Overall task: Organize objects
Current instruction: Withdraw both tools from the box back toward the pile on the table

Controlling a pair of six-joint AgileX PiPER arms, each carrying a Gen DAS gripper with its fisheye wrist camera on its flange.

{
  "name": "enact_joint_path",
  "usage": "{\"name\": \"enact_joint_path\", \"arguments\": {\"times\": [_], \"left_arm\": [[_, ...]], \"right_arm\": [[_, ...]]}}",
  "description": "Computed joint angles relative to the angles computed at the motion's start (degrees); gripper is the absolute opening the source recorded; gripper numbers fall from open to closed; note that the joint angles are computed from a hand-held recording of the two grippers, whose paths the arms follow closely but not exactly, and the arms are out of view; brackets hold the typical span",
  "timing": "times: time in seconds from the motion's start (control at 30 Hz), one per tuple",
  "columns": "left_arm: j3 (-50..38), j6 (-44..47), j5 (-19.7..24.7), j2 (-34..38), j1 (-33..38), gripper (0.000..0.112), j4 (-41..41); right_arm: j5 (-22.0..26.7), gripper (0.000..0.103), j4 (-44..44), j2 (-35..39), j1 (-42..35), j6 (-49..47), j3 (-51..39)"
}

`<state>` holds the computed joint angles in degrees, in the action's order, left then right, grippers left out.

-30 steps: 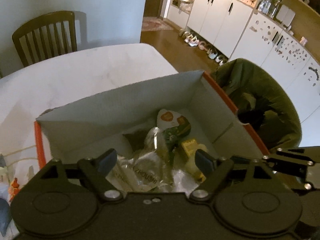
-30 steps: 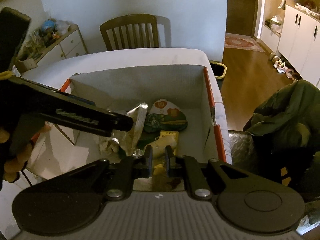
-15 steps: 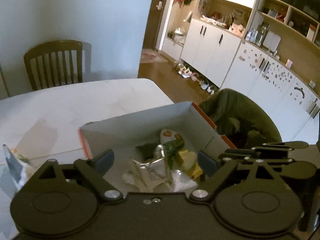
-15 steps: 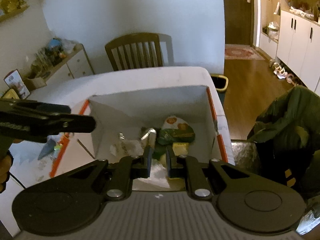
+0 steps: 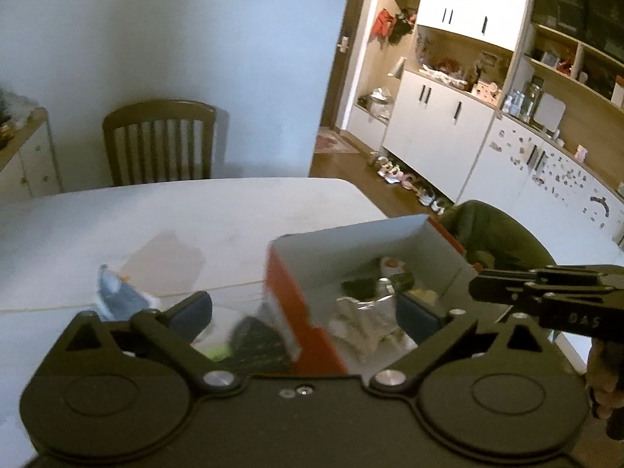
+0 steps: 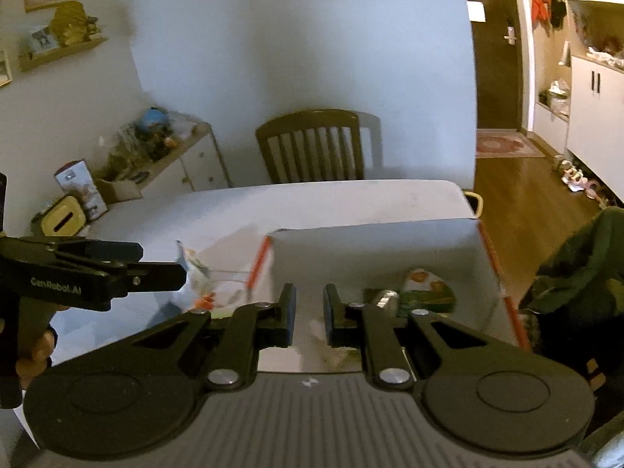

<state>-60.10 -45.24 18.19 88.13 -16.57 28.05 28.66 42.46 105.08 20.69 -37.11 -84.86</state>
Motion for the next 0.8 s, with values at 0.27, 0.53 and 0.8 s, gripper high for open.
{"name": "enact_joint_path", "arguments": {"times": [0.27, 0.53, 0.8], "left_arm": [[7.23, 28.26, -2.72, -6.95, 11.96, 0.103, -23.74], [9.29, 62.25, -1.52, -6.97, 23.54, 0.103, -52.62], [6.45, 81.27, -0.08, -0.37, 32.49, 0.103, -71.5]], "right_arm": [[-5.81, 0.045, -1.21, -1.09, 7.99, 4.57, 1.13], [-7.75, 0.067, -18.53, 2.14, 16.12, 23.33, -2.47], [-5.76, 0.075, -40.3, 9.11, 23.59, 47.19, -9.95]]}}
